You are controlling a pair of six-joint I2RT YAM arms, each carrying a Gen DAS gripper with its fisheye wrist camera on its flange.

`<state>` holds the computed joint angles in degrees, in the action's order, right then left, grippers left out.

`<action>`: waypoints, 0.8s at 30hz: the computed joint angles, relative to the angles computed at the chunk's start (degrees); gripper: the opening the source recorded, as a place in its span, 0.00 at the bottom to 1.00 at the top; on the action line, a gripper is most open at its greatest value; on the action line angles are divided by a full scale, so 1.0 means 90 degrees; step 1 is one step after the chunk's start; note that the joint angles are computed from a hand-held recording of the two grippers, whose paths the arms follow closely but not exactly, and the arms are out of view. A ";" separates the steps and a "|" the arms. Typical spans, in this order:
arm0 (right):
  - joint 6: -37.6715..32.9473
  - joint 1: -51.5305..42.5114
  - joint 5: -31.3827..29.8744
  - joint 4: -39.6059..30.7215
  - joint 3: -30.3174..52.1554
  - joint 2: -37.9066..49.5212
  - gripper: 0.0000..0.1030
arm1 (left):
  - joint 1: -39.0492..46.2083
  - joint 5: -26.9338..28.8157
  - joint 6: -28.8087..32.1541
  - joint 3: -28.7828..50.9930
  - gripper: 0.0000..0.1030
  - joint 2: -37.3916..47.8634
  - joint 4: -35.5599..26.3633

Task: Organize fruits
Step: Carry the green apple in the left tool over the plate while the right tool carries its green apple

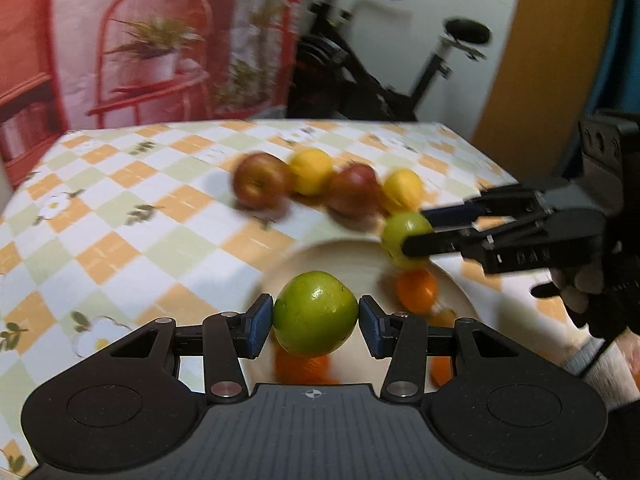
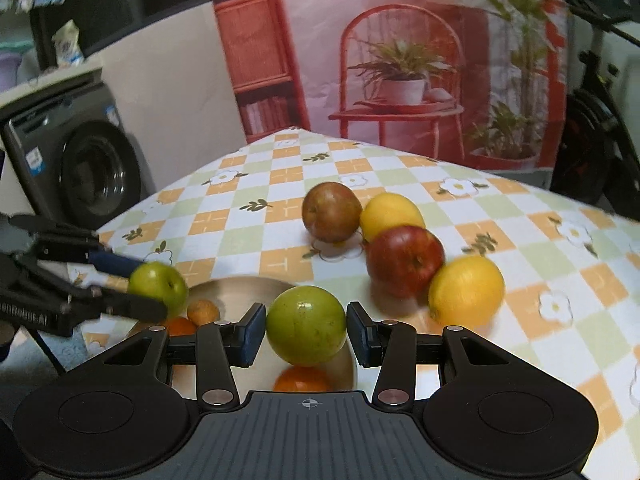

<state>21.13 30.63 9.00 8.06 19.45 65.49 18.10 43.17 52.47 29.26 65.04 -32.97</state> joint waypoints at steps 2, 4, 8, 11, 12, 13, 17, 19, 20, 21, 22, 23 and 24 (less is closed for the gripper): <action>0.0264 -0.0023 -0.0010 0.0023 -0.0344 -0.0499 0.39 | -0.0167 -0.0116 0.0104 -0.0086 0.48 -0.0111 -0.0092; 0.0341 -0.0001 0.0047 -0.0161 -0.0519 -0.0924 0.39 | -0.0319 -0.0207 0.0164 -0.0100 0.48 -0.0095 -0.0112; 0.0341 -0.0035 0.0028 -0.0458 -0.0673 -0.1507 0.39 | -0.0414 -0.0283 0.0390 -0.0066 0.48 0.0050 -0.0331; 0.0365 -0.0084 0.0026 -0.0516 -0.0744 -0.1741 0.39 | -0.0549 -0.0478 0.0415 -0.0051 0.48 0.0186 -0.0387; 0.0384 -0.0107 0.0006 -0.0497 -0.0770 -0.1777 0.39 | -0.0574 -0.0542 0.0444 -0.0054 0.48 0.0212 -0.0409; 0.0398 -0.0127 -0.0023 -0.0466 -0.0792 -0.1799 0.39 | -0.0632 -0.0594 0.0419 -0.0088 0.48 0.0178 -0.0427; 0.0451 -0.0080 -0.0062 -0.0421 -0.0834 -0.1808 0.39 | -0.0719 -0.0837 0.0524 -0.0156 0.48 0.0138 -0.0438; 0.0468 -0.0052 -0.0072 -0.0403 -0.0839 -0.1774 0.39 | -0.0787 -0.0884 0.0497 -0.0125 0.48 0.0146 -0.0498; 0.0481 -0.0029 -0.0053 -0.0407 -0.0844 -0.1776 0.39 | -0.0790 -0.0889 0.0531 -0.0111 0.48 0.0177 -0.0523; 0.0492 -0.0016 -0.0031 -0.0419 -0.0846 -0.1784 0.39 | -0.0832 -0.0918 0.0542 -0.0048 0.48 0.0222 -0.0573; 0.0506 -0.0011 -0.0016 -0.0415 -0.0858 -0.1793 0.39 | -0.0861 -0.0944 0.0568 -0.0047 0.48 0.0233 -0.0581; 0.0531 0.0009 0.0011 -0.0429 -0.0872 -0.1822 0.39 | -0.0855 -0.0956 0.0619 -0.0071 0.48 0.0140 -0.0674; 0.0556 0.0029 0.0037 -0.0447 -0.0886 -0.1851 0.39 | -0.0872 -0.0976 0.0637 -0.0068 0.48 0.0165 -0.0675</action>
<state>26.13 30.89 9.33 4.04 11.48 48.83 10.25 34.38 58.20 28.65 66.52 -39.05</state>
